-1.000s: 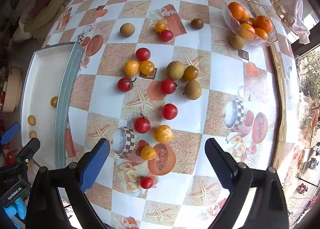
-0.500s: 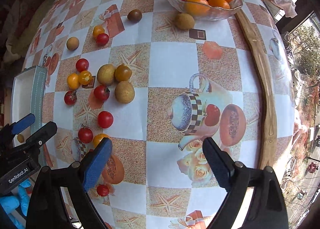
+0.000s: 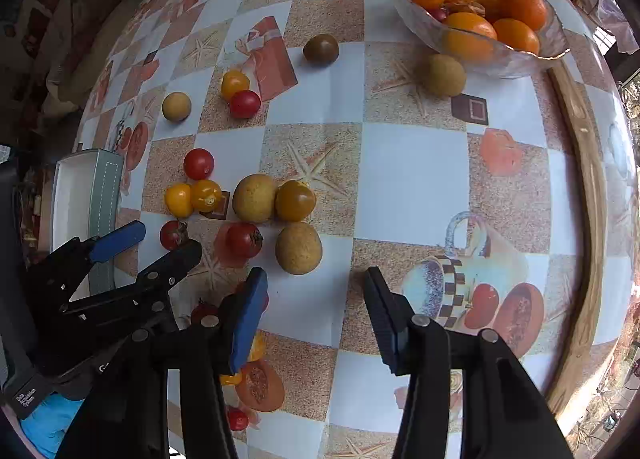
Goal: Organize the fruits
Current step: 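Move both grippers back to the fruit on the table, then grasp a tan round fruit with the right gripper while the left grasps a red cherry tomato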
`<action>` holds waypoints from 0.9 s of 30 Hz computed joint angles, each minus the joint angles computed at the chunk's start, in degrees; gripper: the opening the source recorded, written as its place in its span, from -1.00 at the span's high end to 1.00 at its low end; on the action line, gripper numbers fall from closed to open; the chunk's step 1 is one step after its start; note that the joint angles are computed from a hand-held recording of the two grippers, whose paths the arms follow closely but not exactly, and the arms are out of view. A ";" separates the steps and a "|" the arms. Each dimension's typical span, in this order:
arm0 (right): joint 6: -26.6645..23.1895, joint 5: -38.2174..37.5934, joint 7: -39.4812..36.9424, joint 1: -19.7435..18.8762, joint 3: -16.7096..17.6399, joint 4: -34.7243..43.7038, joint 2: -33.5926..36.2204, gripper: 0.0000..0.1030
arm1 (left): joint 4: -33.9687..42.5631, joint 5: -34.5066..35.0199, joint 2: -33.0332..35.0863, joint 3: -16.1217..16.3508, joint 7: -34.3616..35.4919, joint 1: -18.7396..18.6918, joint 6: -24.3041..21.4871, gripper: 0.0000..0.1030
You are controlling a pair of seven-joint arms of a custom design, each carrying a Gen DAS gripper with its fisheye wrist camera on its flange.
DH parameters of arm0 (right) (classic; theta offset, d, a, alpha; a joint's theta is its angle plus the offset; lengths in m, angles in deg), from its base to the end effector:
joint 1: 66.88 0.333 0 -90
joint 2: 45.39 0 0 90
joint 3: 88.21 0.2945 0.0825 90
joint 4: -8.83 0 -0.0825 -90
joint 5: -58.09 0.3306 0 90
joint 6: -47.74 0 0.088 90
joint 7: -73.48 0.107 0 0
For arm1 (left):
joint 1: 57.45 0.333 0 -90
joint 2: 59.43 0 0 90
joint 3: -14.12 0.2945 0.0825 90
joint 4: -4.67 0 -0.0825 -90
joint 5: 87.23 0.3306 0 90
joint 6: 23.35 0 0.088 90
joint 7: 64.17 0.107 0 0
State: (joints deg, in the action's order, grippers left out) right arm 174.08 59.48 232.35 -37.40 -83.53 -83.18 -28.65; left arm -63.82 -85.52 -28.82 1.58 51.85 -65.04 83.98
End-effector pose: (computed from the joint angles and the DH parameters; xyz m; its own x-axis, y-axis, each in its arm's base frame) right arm 0.5154 0.3437 0.4883 -0.5496 -0.7801 -0.2989 -0.8037 0.5914 -0.0657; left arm 0.6335 -0.1907 0.4861 -0.6993 -0.7149 0.0056 -0.7047 0.6880 -0.1735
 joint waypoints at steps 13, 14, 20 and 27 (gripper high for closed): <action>0.25 0.74 -0.27 0.28 -0.29 0.34 0.04 0.52 | 5.08 -2.63 1.63 -0.73 -0.93 0.01 -4.01 0.54; 0.32 0.50 -0.14 0.32 -0.22 -0.15 -0.53 0.52 | 5.45 -3.33 1.57 -0.82 -0.91 0.41 -4.37 0.54; -0.88 -0.76 -0.23 0.58 0.52 -0.16 -2.12 0.51 | 6.75 -6.95 -0.11 -0.65 1.78 4.24 -5.81 0.54; -5.41 -2.17 -1.73 2.27 0.59 11.20 3.83 0.51 | 3.90 -9.40 -3.79 0.66 2.73 8.09 -4.00 0.54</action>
State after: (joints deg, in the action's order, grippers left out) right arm 168.66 57.31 230.63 -35.14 -82.94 -71.98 -24.82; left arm -59.93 -94.92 -32.61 2.25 54.57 -56.95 79.97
